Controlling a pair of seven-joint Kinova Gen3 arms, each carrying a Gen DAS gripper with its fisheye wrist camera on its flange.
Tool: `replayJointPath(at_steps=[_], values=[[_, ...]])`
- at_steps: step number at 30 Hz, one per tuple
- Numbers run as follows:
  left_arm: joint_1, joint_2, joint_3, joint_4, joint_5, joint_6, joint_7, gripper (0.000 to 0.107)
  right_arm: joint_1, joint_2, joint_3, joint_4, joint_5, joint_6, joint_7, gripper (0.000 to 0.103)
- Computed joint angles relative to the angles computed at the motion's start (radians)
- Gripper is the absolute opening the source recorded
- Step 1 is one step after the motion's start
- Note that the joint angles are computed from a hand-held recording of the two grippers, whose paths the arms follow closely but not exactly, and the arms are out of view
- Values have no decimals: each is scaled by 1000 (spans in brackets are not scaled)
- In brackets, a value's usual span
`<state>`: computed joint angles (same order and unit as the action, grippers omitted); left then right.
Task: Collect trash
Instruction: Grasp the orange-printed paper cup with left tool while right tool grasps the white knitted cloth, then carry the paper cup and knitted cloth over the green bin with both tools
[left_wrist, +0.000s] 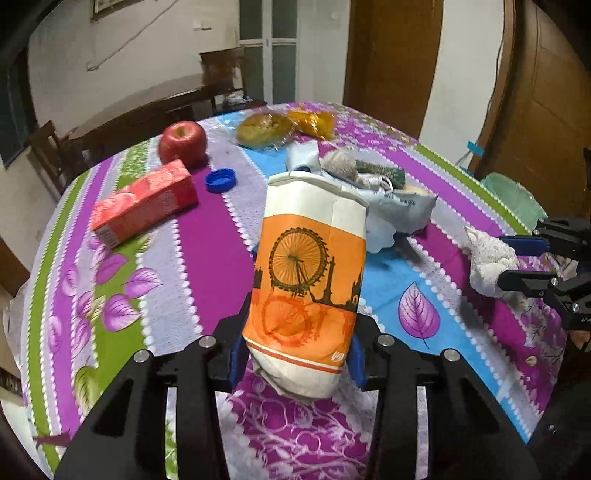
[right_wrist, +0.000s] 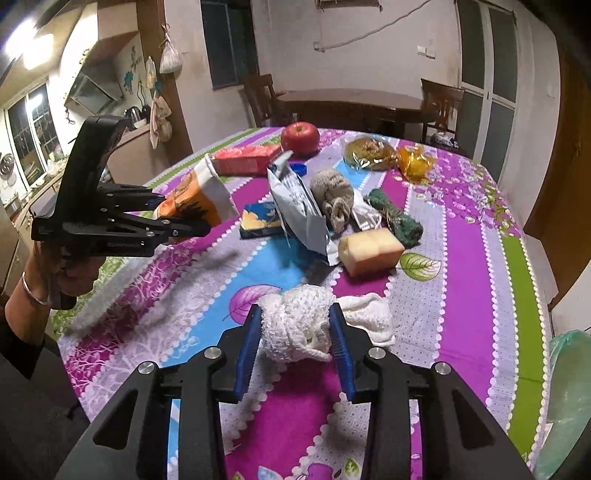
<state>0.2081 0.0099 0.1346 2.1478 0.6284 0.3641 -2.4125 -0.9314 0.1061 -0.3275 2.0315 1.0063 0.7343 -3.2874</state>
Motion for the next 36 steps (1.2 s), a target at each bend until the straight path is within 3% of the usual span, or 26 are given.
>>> replayJointPath(at_steps=[7,14,17,23,29,36], values=[[38,-53,-4,-22,-39,-1,109,41,-14,-21,-16,-3,26,42,-39,38],[108,-12,46,-124,-118,20,219,41,0,-99,-61,-5,-19,188,-69,38],[138,38,85,-201,-159,53,258,41,5,-155,-82,-11,-72,303,-60,38],[280,174,139,-380,-370,96,460,41,145,-317,-228,-12,-212,547,-19,38],[421,323,156,-595,-489,182,582,41,175,-478,-240,-19,-322,780,8,39],[607,485,132,-832,-626,304,664,41,265,-663,-180,19,-447,886,103,39]])
